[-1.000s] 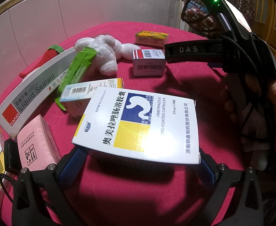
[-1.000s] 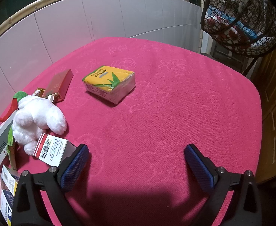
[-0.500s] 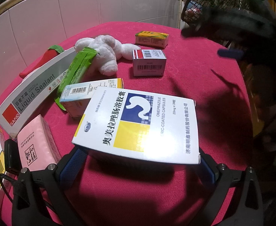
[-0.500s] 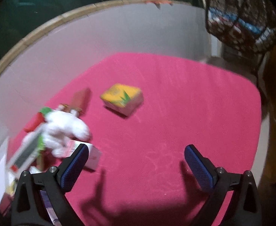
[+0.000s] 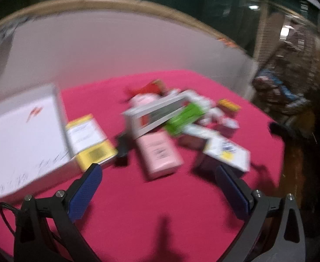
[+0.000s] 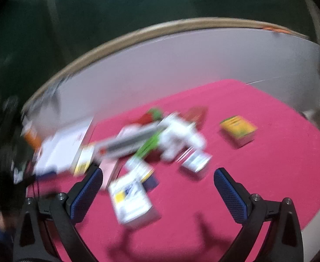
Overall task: Organize objects
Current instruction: 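Grasp the white omeprazole box with the right tool while the left tool grasps the pink soap box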
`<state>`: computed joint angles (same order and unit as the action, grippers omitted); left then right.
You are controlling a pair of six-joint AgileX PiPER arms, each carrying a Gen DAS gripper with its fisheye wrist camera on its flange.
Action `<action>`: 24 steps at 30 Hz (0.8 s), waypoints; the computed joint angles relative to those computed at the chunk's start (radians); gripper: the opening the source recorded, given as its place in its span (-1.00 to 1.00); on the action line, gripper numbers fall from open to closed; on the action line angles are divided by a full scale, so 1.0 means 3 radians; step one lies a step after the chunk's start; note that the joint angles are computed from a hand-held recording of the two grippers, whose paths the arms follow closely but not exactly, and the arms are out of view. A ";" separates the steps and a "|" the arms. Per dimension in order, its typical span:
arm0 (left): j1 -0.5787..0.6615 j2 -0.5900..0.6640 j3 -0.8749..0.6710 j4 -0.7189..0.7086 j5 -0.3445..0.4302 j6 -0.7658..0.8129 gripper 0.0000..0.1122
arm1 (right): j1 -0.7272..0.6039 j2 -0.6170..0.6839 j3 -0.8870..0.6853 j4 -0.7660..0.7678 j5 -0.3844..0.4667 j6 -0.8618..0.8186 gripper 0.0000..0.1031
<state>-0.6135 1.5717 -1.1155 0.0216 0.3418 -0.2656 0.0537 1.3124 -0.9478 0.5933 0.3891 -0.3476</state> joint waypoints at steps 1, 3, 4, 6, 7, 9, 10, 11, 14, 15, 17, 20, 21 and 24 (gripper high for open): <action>0.0047 0.0101 -0.0088 0.0020 0.0086 -0.0066 0.84 | 0.0088 0.0050 0.0000 -0.0106 0.0029 0.0039 1.00; 0.0002 0.0237 -0.0206 0.0277 0.0239 -0.0407 0.84 | 0.0290 0.0101 0.0028 -0.0426 0.0051 0.0248 1.00; -0.0025 0.0298 -0.0252 0.0389 0.0296 -0.0534 0.84 | 0.0351 0.0120 0.0039 -0.0478 0.0063 0.0250 1.00; -0.0104 0.0423 -0.0366 0.0639 0.0441 -0.0805 0.84 | 0.0436 0.0254 0.0011 -0.0497 0.0038 0.0178 1.00; -0.0147 0.0482 -0.0407 0.0722 0.0477 -0.0907 0.84 | 0.0444 0.0293 0.0009 -0.0420 0.0048 0.0085 1.00; -0.0147 0.0563 -0.0474 0.0670 0.0520 -0.0900 0.84 | 0.0497 0.0414 -0.0051 -0.0522 0.0029 0.0121 1.00; -0.0122 0.0593 -0.0502 0.0557 0.0533 -0.0823 0.84 | 0.0540 0.0484 -0.0096 -0.0665 0.0015 0.0224 1.00; -0.0113 0.0639 -0.0541 0.0494 0.0548 -0.0808 0.84 | 0.0563 0.0543 -0.0130 -0.0746 0.0017 0.0261 1.00; -0.0060 0.0713 -0.0597 0.0406 0.0623 -0.0840 0.84 | 0.0629 0.0733 -0.0255 -0.0816 0.0028 0.0188 1.00; -0.0051 0.0728 -0.0610 0.0373 0.0633 -0.0835 0.83 | 0.0642 0.0793 -0.0301 -0.0837 0.0041 0.0163 0.99; -0.0039 0.0731 -0.0613 0.0248 0.0573 -0.0723 0.82 | 0.0694 0.0918 -0.0396 -0.0963 0.0075 0.0188 0.86; -0.0099 0.0764 -0.0679 0.0288 0.0538 -0.0721 0.65 | 0.0722 0.1031 -0.0466 -0.1332 0.0142 0.0467 0.05; -0.0126 0.0805 -0.0732 0.0294 0.0559 -0.0712 0.55 | 0.0694 0.1038 -0.0466 -0.1249 0.0146 0.0397 0.05; -0.0197 0.0985 -0.0946 0.0222 0.0694 -0.0640 0.31 | 0.0523 0.0916 -0.0324 -0.0854 0.0106 0.0095 0.04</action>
<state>-0.6725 1.8671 -1.3994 0.0883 0.5500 -0.4575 0.2106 1.5871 -1.0450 0.3371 0.4209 -0.3191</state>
